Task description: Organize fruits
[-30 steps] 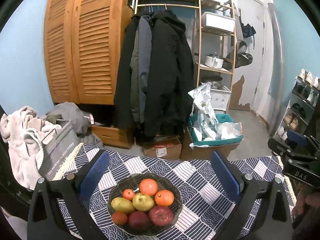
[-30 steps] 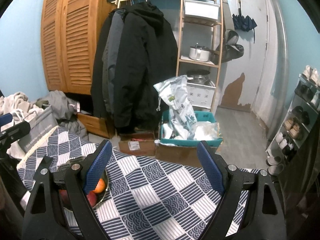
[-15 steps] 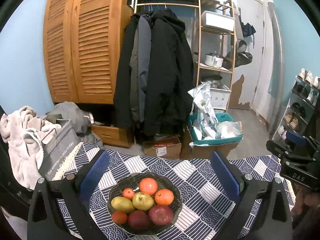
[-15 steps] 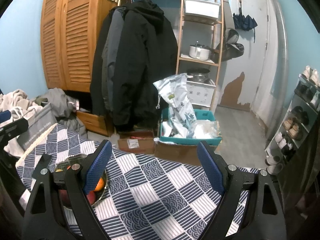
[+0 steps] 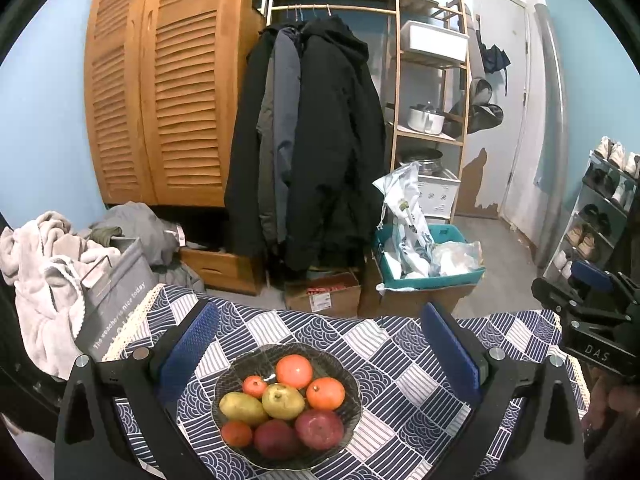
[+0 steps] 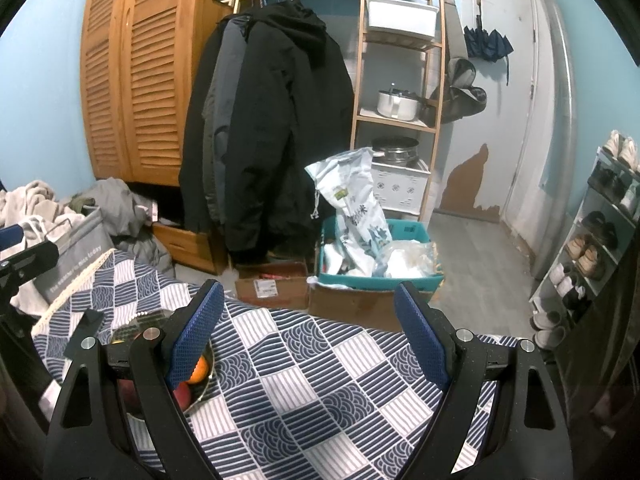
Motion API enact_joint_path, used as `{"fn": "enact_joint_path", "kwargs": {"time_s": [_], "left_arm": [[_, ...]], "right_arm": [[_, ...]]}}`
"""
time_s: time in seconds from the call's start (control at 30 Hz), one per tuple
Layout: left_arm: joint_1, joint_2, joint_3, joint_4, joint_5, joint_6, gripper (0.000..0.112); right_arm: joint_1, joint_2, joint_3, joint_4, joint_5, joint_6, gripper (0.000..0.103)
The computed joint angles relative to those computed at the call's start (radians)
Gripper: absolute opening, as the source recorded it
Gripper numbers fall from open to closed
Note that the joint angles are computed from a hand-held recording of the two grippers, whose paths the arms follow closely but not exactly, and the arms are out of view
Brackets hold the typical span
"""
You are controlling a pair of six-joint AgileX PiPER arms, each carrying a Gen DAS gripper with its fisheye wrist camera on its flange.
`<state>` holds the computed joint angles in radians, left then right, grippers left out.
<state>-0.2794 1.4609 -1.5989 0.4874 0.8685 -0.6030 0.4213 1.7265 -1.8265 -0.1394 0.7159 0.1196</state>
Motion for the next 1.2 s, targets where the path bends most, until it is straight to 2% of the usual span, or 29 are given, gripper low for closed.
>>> {"fn": "enact_joint_path", "kwargs": {"time_s": [1.2], "left_arm": [[-0.009, 0.010, -0.006, 0.007, -0.003, 0.000, 0.102]], "right_arm": [[-0.008, 0.003, -0.017, 0.001, 0.013, -0.002, 0.086]]}}
